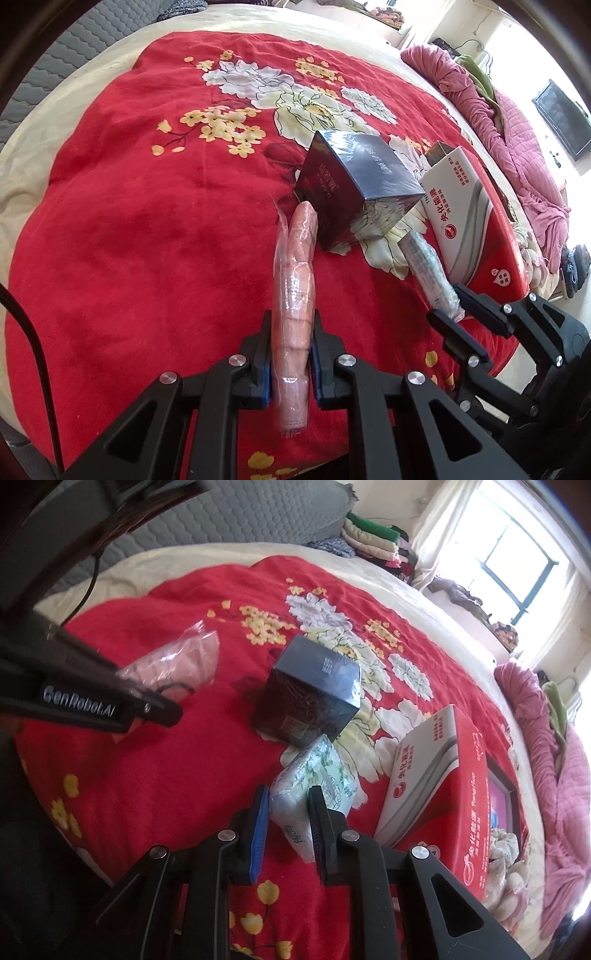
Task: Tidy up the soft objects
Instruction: 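Carry the pink item and white pack over the pink tray with both tools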
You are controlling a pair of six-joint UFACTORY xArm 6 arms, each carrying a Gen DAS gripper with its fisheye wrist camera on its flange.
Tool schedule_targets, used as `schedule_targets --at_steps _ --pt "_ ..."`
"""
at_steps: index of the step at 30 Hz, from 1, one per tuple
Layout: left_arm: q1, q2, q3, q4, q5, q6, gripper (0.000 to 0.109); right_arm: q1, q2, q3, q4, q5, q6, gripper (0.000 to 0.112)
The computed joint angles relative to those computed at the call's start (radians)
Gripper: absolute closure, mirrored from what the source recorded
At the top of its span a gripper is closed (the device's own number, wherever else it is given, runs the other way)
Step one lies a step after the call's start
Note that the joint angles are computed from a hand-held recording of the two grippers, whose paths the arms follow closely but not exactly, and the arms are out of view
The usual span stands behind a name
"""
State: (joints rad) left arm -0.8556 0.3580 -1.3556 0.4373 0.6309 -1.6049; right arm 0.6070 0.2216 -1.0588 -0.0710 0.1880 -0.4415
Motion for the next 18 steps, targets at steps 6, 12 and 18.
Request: schedule_targets --at_steps 6,12,18 --pt "-0.025 -0.023 -0.004 0.034 0.047 -0.035 0.093 0.012 -0.042 0.027 0.096 -0.002 -0.048 0.091" --pt "-0.05 -0.044 -0.009 0.064 0.097 -0.071 0.093 0.02 -0.088 0.058 0.097 -0.017 -0.029 0.091" --pt "-0.079 -0.072 -0.021 0.102 0.171 -0.114 0.093 0.018 -0.145 0.093 0.136 -0.038 -0.034 0.091"
